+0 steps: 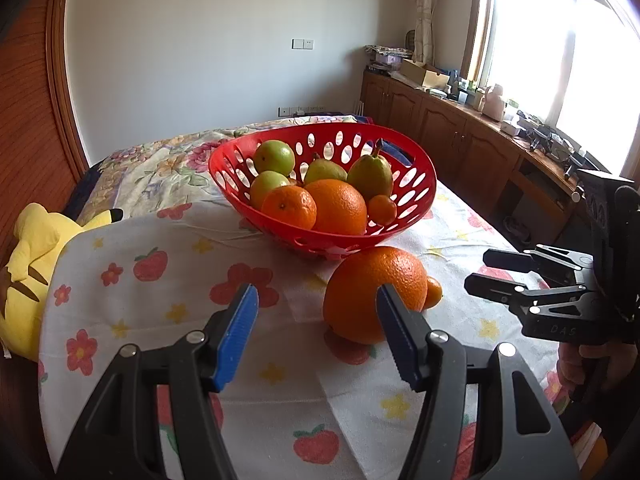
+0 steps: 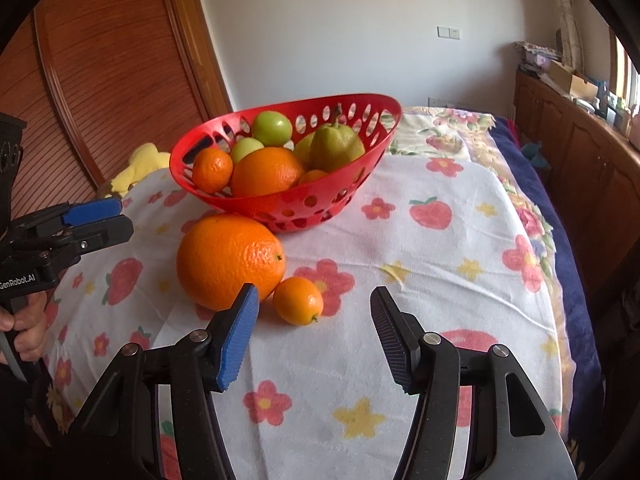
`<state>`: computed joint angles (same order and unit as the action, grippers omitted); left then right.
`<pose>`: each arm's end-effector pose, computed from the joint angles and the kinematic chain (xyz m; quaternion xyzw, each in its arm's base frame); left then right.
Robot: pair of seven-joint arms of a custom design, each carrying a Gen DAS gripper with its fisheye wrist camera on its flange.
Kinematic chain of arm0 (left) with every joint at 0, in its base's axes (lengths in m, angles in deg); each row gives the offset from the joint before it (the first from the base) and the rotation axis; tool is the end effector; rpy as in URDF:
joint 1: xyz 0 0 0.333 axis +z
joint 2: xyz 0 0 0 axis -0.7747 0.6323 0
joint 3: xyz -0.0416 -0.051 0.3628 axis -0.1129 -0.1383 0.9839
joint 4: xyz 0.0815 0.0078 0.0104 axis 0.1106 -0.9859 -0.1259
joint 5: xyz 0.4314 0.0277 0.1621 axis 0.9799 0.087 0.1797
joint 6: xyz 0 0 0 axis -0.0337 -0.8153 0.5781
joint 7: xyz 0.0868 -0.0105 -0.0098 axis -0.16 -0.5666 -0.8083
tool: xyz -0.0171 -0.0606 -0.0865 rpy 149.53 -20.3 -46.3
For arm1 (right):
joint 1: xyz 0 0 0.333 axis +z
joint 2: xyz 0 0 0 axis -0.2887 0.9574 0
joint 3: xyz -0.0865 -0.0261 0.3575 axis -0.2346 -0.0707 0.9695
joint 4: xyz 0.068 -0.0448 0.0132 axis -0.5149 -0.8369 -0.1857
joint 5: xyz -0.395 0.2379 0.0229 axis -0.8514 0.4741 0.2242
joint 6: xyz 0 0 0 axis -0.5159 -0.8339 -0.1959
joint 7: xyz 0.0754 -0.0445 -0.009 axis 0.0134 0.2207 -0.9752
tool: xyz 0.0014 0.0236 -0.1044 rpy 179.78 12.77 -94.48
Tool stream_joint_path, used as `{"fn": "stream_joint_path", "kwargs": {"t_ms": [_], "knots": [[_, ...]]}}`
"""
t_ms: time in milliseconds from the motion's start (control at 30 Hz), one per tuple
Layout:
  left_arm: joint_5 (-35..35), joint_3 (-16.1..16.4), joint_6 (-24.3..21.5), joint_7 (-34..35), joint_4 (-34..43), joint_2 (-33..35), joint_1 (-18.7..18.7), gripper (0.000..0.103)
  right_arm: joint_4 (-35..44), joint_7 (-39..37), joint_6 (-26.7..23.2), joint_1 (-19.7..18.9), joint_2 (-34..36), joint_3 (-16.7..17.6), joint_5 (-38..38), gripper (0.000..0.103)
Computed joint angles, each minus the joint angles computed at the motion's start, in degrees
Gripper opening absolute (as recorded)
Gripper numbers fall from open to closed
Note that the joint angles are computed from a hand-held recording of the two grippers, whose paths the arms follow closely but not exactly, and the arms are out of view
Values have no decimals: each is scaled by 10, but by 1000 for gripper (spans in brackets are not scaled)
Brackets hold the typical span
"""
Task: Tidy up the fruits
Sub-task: 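Withdraw both open grippers toward the large orange on the cloth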
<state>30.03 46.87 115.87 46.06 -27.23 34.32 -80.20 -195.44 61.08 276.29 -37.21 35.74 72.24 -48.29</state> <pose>0.6542 -0.3164 0.3432 -0.5440 0.7380 -0.3509 0.1903 0.6184 0.1021 0.2901 -0.7362 0.5596 -0.1798 0.3355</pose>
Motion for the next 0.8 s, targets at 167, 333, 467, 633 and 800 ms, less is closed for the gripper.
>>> {"fn": "stream_joint_path", "kwargs": {"t_ms": [167, 333, 467, 633, 800], "knots": [[0, -21, -2, 3, 0, 4, 20, 62, 8, -26, -21, 5, 16, 4, 21, 56], [3, -29, -7, 3, 3, 7, 26, 62, 17, -66, -42, -13, 35, 31, 44, 52], [4, -33, -8, 2, 3, 8, 30, 62, 25, -102, -59, -18, 46, 45, 63, 51], [4, -33, -9, 0, 2, 9, 30, 62, 34, -143, -79, -22, 58, 57, 92, 51], [7, -39, -11, -1, 3, 10, 35, 62, 39, -181, -84, -16, 67, 58, 122, 49]]}}
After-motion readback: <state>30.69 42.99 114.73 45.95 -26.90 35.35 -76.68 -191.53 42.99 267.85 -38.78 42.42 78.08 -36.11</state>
